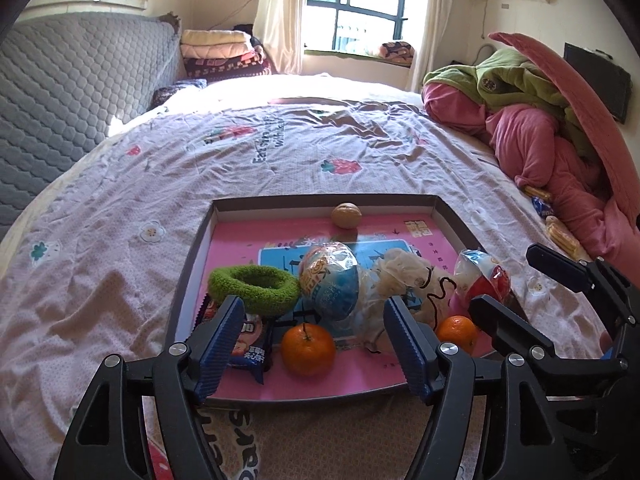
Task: Organize objects
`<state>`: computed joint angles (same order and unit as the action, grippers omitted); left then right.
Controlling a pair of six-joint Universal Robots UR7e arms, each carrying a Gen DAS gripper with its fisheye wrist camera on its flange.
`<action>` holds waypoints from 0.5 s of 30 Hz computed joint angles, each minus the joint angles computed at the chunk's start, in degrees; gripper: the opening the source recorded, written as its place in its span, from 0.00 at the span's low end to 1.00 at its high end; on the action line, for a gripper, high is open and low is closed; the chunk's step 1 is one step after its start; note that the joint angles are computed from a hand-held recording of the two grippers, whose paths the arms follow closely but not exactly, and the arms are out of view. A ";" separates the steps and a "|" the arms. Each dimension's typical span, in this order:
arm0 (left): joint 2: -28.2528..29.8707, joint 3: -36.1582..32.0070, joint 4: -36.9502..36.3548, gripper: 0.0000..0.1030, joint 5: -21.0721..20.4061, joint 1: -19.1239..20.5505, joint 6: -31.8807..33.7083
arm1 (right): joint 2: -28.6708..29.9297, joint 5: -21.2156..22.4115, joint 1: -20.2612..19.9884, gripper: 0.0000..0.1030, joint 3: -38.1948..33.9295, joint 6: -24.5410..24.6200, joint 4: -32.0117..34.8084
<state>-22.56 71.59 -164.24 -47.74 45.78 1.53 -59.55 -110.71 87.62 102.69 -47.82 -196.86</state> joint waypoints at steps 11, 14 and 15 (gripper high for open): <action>-4.05 8.14 -8.36 0.77 2.77 -0.86 -1.06 | -1.65 1.87 0.35 0.78 3.08 2.69 -3.78; -5.02 10.12 -8.78 0.77 4.67 -0.92 -1.48 | -1.77 1.57 0.56 0.79 4.31 3.37 -4.87; -5.17 10.68 -9.09 0.77 5.47 -0.99 -1.45 | -1.99 1.72 0.52 0.80 5.02 3.84 -5.22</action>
<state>-27.73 82.27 -173.33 -42.27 44.79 0.07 -61.54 -108.99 88.13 107.72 -43.97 -202.07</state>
